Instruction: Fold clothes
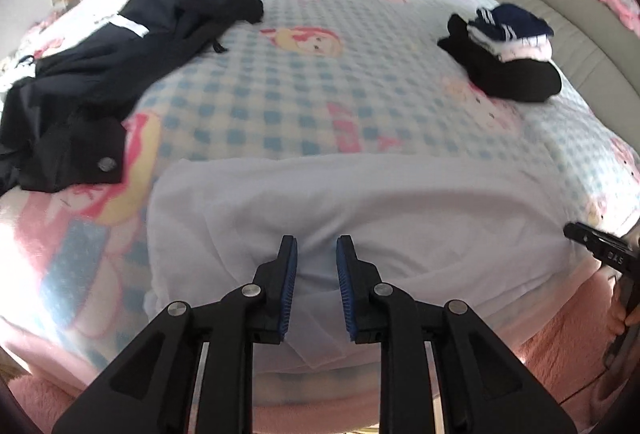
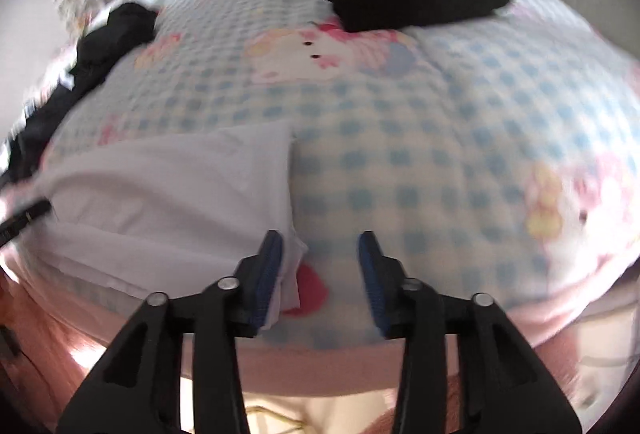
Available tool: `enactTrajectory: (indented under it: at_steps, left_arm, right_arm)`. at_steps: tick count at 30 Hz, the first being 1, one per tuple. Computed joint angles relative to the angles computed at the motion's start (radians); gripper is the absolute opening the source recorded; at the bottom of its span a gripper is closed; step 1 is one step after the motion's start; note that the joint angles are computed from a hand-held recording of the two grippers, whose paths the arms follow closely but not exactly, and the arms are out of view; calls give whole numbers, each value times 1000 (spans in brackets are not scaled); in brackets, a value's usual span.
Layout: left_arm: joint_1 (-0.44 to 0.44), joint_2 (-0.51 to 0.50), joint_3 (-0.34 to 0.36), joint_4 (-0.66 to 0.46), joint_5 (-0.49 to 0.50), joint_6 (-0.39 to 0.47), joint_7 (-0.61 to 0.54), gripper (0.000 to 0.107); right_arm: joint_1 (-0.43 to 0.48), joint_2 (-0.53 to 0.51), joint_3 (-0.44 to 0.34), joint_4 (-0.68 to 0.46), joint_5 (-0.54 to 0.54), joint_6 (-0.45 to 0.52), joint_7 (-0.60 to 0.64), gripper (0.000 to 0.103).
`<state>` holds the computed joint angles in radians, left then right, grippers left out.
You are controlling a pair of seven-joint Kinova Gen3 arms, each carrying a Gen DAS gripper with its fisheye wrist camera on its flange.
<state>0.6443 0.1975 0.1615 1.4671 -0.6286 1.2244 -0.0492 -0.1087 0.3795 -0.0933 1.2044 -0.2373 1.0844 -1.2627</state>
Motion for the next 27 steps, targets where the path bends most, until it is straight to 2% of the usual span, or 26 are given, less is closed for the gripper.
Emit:
enactTrajectory:
  at_steps: [3,6,7,9,11,14,17,19,22,24,27]
  left_arm:
    - [21,-14,3,23,-29,-27,63,30]
    - [4,-32,33,63,-39,-68,139,31]
    - [2,-26,37,58,-31,-51,139,31]
    - [46,-2,-9,23,1,22,101,31]
    - [74,1,-33,11,9,81,93,31]
    - [24,-53,33,66,-7,46,148,31]
    - [29,-54,46,66,-15,21,143,31]
    - [42,-38,58,51,-39,0,133,31]
    - [56,15,59,-11,-33,-1,56,31]
    - [71,50,47,-56,-25,15,5,31]
    - [109,89,24,-108,-35,44,-44,31]
  right_arm:
    - [41,-32,-25,46,-77,-35,50,41]
    - [24,-46,-38,79,-70,-52,101,41]
    - [-1,-43,-17,83,-51,-58,89,41]
    - [-37,-34,0,88,5,-69,40,41]
    - [-36,-29,6,89,12,-80,13,41]
    - [-20,-75,-2,132,-5,-137,11,41]
    - [4,-131,-13,178,-74,-185,52,41]
    - [47,-145,-49,182,-155,-161,111,41]
    - [41,-147,-67,178,-238,-87,219,41]
    - [8,-139,-78,179,-245,-45,263,41]
    - [-48,-133,-79,196,-215,-32,291,41]
